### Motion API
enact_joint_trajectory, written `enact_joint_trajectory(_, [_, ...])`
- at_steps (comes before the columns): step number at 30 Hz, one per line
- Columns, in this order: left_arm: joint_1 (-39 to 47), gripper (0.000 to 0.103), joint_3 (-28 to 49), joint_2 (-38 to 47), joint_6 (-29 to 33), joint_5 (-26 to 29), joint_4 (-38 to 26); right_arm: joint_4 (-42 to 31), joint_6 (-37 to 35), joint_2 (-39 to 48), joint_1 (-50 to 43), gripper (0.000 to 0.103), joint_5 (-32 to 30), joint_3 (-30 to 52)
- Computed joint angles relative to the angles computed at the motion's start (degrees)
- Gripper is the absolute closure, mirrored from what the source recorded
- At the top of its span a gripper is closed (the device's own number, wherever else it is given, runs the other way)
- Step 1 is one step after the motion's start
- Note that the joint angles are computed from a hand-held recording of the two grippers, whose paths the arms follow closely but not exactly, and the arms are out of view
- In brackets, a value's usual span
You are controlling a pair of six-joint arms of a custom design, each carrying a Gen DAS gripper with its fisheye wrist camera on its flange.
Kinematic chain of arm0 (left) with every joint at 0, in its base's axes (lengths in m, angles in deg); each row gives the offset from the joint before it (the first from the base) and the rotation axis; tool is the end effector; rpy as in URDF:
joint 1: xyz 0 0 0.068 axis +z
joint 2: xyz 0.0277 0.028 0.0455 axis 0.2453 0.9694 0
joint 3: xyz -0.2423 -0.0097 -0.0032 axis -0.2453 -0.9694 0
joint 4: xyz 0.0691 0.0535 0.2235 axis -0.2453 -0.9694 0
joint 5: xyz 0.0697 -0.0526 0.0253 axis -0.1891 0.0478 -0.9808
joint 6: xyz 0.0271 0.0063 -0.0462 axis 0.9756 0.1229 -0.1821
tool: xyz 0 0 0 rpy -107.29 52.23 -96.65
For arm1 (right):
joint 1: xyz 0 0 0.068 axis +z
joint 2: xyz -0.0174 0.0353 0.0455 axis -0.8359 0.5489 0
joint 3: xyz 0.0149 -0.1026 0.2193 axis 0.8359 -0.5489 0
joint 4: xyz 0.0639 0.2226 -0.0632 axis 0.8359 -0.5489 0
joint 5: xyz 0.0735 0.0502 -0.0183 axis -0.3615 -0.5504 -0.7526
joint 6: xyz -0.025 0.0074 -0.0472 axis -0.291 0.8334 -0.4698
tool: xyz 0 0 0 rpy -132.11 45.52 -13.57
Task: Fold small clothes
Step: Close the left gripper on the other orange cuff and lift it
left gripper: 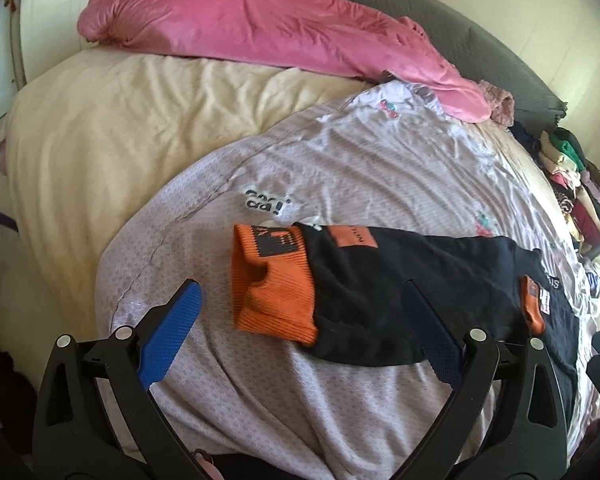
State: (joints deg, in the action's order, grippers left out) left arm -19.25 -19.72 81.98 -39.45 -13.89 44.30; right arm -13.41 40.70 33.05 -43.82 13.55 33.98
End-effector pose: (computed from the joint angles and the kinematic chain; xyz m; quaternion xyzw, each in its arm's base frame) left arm 0.2031 -0.1097 0.1491 -0.4216 0.8392 0.0138 0.3433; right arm 0.3454 0.0979 0.1958 -0.3897 0.8328 0.2149 0.3291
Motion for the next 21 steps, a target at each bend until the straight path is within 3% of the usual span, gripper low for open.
enact_joint_trajectory(10, [5.4,0.014,-4.1,2.0,2.7,6.4,10.3,1.4,1.6,5.6,-1.3,0.005,1.0,3.1])
enact_joint_trajectory(12, [6.0,0.033,-4.1,3.1,2.5,7.1,11.4,1.3,1.7,6.6,-1.8,0.005,0.8,3.6])
enact_joint_trajectory(13, [6.4,0.037,-3.8,3.7,2.4,7.4,11.5,1.2,1.8,7.2,-2.0,0.005,0.7,4.0])
enact_joint_trajectory(15, [6.6,0.058,-4.0,3.8,2.4,7.4,12.1,1.1,1.9,7.9,-2.4,0.005,0.6,4.3])
enact_joint_trajectory(16, [6.5,0.062,-4.0,3.8,2.4,7.1,12.2,1.1,2.0,8.2,-2.6,0.005,0.5,4.5])
enact_joint_trajectory(18, [6.1,0.086,-4.0,3.6,2.7,6.2,12.4,0.7,2.3,9.2,-3.1,0.005,0.3,5.3])
enact_joint_trajectory(21, [4.5,0.09,-2.6,3.7,3.8,3.7,11.6,0.2,2.3,10.1,-3.8,0.005,-0.1,5.8])
